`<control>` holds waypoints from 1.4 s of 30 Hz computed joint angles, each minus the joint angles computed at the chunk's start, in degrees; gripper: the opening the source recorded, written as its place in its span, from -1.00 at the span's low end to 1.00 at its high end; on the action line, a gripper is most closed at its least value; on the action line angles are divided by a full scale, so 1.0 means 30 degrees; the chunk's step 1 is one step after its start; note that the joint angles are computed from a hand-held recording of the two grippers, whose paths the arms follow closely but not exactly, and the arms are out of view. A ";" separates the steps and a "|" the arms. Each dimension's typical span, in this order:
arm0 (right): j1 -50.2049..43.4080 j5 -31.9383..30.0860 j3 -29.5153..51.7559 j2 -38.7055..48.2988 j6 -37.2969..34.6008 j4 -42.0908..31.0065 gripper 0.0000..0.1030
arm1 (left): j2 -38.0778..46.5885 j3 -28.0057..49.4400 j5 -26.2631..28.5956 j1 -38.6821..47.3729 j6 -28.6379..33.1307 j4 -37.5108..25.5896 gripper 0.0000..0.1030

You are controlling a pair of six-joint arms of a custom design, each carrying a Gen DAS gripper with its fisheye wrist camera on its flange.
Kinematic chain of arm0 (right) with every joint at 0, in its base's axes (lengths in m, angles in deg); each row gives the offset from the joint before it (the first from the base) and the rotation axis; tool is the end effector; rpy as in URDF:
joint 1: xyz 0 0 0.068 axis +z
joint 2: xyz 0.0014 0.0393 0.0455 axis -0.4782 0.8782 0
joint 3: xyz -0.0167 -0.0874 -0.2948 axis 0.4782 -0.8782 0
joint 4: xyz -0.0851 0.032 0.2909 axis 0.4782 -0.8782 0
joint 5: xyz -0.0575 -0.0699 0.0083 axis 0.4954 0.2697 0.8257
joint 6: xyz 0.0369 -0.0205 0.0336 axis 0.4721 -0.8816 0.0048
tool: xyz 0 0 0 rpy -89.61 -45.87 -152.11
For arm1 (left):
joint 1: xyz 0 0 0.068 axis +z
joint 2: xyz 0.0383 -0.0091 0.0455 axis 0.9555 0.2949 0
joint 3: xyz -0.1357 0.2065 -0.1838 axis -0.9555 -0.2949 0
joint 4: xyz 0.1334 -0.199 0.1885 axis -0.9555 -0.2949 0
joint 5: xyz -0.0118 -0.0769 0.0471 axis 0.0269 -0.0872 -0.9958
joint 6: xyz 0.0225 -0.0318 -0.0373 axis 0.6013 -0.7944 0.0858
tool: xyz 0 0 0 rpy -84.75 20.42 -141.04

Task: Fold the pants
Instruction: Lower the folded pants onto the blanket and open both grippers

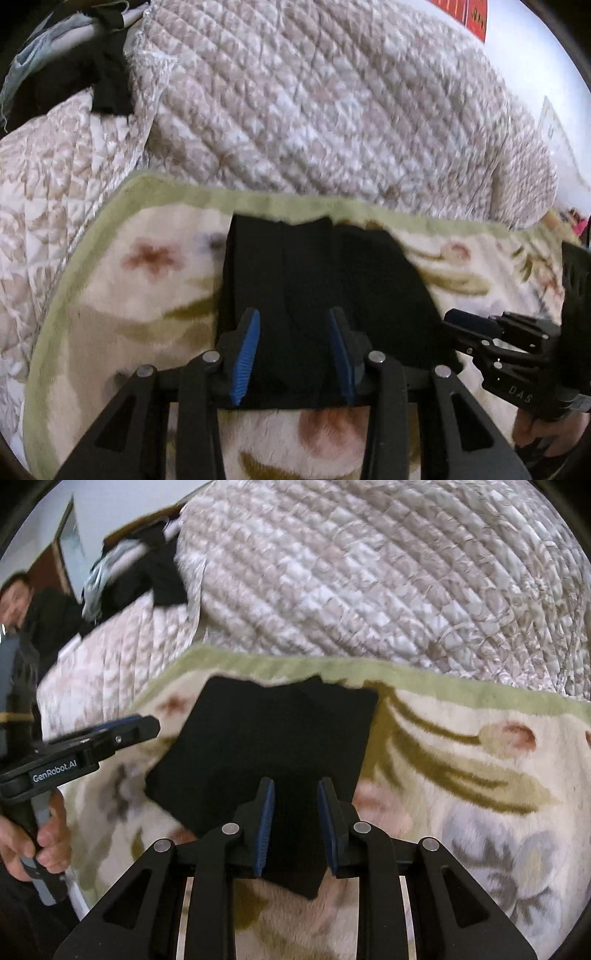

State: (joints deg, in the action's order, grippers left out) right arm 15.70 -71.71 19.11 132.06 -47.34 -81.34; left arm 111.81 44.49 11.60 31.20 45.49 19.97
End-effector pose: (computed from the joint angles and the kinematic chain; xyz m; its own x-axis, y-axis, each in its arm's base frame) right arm 0.1518 0.1327 0.2132 -0.7287 -0.0231 -0.6844 -0.1673 0.9752 0.1452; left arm 0.2133 -0.1829 0.1898 -0.6824 0.1060 -0.7233 0.3451 0.9189 -0.1910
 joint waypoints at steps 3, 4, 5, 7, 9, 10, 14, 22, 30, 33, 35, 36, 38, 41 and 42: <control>-0.0061 -0.0480 -0.0239 0.1903 -0.0153 0.0270 -0.53 | 0.2051 -0.0208 -0.0144 -0.0196 0.0206 0.0477 -0.28; -0.0300 -0.0710 -0.0684 0.1640 -0.0234 0.0857 -0.53 | 0.2141 -0.0608 -0.0602 -0.0430 0.0599 0.1262 -0.28; -0.0665 -0.1156 -0.0773 0.1357 -0.0334 0.0911 -0.53 | 0.2047 -0.0678 -0.0861 -0.0572 0.0804 0.1353 -0.28; -0.0945 -0.1376 -0.0634 0.1060 -0.0387 0.0631 -0.53 | 0.1715 -0.0661 -0.0533 -0.0386 0.0640 0.1145 -0.28; -0.1109 -0.1338 -0.0489 0.0802 -0.0777 0.0609 -0.53 | 0.1610 -0.0264 -0.0443 -0.0214 0.0637 0.0507 -0.28; -0.1241 -0.1424 -0.0370 0.0901 -0.0924 0.0713 -0.53 | 0.1611 -0.0039 -0.0423 -0.0128 0.0723 0.0402 -0.28; -0.2176 -0.1690 0.0316 0.1868 -0.1899 0.1599 -0.53 | 0.2473 0.1367 -0.0393 0.0466 0.0970 0.0377 -0.28; -0.5451 -0.4094 0.1582 0.6012 -0.3780 0.3854 -0.44 | 0.6630 0.4583 -0.0655 0.1426 0.1614 -0.0216 -0.26; -0.3555 -0.2476 0.0809 0.2641 -0.2473 0.1951 -0.07 | 0.3939 0.2795 -0.1064 0.0808 0.0520 -0.0765 -0.15; -0.2150 -0.1750 0.0461 0.1526 -0.1379 0.0764 -0.07 | 0.2573 0.1637 -0.1489 0.0259 -0.0138 -0.1020 -0.14; -0.1387 -0.1406 0.0309 0.1032 -0.0772 0.0254 -0.07 | 0.1744 0.0982 -0.1866 -0.0157 -0.0561 -0.1171 -0.10; -0.0666 -0.0894 0.0270 0.0701 -0.0328 -0.0250 -0.07 | 0.1331 0.0647 -0.1948 -0.0339 -0.0754 -0.1182 -0.06; 0.0808 0.0052 0.0058 -0.0002 0.0790 -0.1075 -0.07 | 0.0637 0.0127 -0.2372 -0.0750 -0.1213 -0.1447 0.02; 0.2334 0.0736 -0.0246 -0.0485 0.2126 -0.1887 -0.05 | 0.0040 -0.0362 -0.2856 -0.1363 -0.1546 -0.1767 0.08; 0.2865 0.1122 -0.0268 -0.0511 0.2640 -0.2278 -0.04 | -0.0085 -0.0478 -0.2908 -0.1493 -0.1546 -0.1820 0.11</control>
